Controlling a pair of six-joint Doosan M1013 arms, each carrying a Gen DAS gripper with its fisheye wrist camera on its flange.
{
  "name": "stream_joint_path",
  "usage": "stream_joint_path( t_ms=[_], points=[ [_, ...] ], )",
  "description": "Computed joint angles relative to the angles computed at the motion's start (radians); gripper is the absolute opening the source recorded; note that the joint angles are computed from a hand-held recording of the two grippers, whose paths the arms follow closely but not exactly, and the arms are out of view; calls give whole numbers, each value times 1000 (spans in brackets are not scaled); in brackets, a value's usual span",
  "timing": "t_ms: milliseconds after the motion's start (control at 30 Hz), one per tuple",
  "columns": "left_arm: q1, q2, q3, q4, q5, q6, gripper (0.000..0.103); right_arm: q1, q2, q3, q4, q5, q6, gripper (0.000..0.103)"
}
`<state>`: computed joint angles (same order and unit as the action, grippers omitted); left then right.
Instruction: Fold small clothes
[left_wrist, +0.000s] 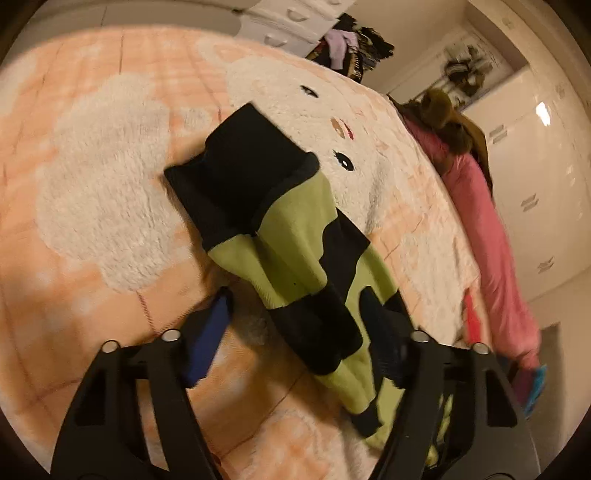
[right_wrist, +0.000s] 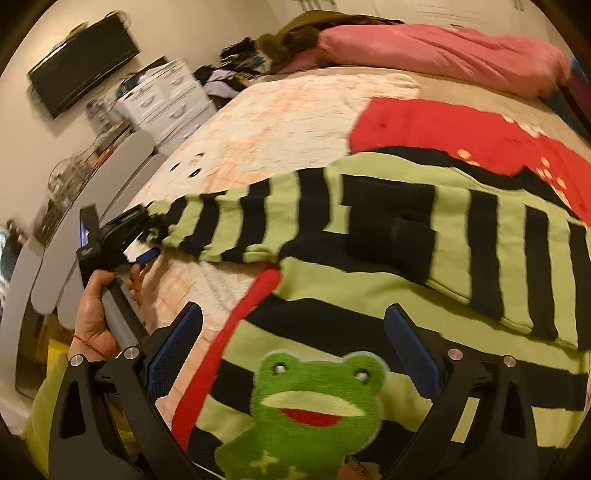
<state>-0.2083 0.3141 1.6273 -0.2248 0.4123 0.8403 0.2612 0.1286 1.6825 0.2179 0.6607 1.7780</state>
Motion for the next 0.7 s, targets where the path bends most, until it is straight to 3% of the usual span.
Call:
stream_joint_path(
  t_ms=[33,100,133,167,233,467,700],
  points=[
    [1,2,3,-22,-12,10,54,-6,-1,3,-10,3,20,98],
    [-2,7,-4,-4,-15,18,36,-16,-1,5,-13,9,35,98],
    [-2,9,-7,-9,-20,31,16,-20,-3,8,-11,6,39,98],
    [-3,9,-7,-7,-25,34,7,-24,-7,13,-8,0,43,98],
    [-5,4,-2,4,-44,31,3,-32,-12,19,-6,-5,49,98],
    [-34,-38,-7,-56,-119,209,2,-75,-41,45,-13,-27,100,98],
    [-139,-83,-40,-112,-153,489,2,-165,-110,103,-15,-59,200,98]
  ],
)
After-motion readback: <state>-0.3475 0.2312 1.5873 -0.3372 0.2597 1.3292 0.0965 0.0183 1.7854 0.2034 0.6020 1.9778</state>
